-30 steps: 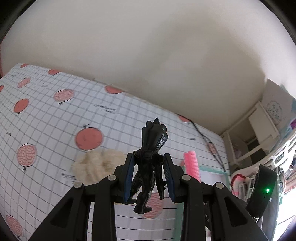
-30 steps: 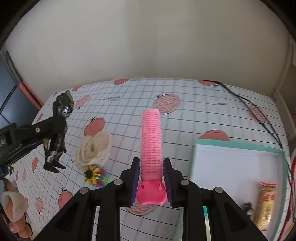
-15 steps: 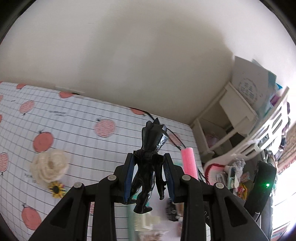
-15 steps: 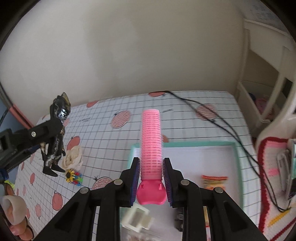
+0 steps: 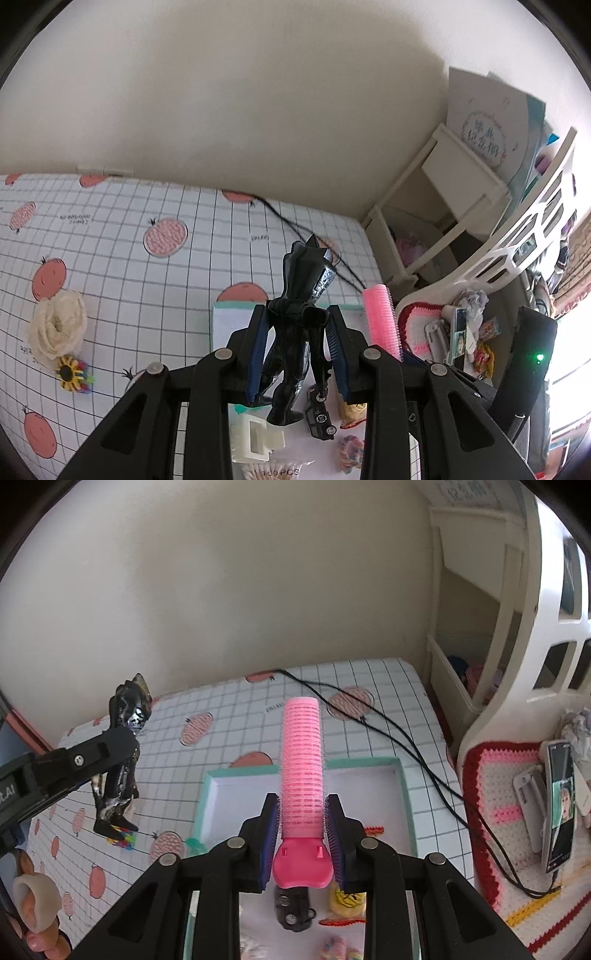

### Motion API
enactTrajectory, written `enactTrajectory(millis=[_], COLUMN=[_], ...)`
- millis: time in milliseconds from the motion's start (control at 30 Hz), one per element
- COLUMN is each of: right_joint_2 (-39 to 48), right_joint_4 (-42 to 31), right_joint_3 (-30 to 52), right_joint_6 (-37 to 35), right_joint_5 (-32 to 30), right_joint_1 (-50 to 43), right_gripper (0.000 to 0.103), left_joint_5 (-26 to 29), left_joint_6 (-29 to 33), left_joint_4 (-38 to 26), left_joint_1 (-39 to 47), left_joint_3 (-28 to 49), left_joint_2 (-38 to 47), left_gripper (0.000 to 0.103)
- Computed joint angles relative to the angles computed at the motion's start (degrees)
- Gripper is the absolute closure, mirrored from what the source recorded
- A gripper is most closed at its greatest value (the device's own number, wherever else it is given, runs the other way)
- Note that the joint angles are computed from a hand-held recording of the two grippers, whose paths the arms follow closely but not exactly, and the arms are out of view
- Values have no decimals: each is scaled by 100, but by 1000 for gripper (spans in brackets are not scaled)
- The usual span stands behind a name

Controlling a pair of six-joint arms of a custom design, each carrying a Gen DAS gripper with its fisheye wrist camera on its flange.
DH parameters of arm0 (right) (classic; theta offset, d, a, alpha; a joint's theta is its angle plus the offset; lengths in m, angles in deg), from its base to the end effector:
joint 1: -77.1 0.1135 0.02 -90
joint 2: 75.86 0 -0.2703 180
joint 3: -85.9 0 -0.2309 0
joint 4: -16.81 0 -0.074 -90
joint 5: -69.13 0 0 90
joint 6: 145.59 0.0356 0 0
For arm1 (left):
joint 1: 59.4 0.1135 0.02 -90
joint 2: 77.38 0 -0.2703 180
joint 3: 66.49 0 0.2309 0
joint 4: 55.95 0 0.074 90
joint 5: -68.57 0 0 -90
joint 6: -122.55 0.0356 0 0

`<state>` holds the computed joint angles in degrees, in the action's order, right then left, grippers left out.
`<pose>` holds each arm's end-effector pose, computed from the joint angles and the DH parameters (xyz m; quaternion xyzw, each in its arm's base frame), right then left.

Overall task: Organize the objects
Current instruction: 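Lift and carry the black figure and pink tube with both grippers over the tray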

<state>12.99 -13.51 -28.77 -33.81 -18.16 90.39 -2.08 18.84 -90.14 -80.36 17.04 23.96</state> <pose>0.2835 0.0652 0.2031 0.0777 0.9472 0.0720 0.3026 0.3312 -0.1395 0.2231 0.1135 0.9267 -0.2473 0.2590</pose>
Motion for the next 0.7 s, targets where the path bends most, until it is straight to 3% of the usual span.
enactTrajectory(millis=[700], right_joint_2=[1543], right_joint_4=[465], right_joint_3=[60], right_joint_6=[-135], right_joint_5=[-135], right_joint_1=[-53], right_gripper=[76], left_joint_5=[-262], left_joint_6=[-70], left_joint_4=[380], left_joint_1=[-379], left_joint_3=[78], left_joint_2=[1363], left_gripper=[70])
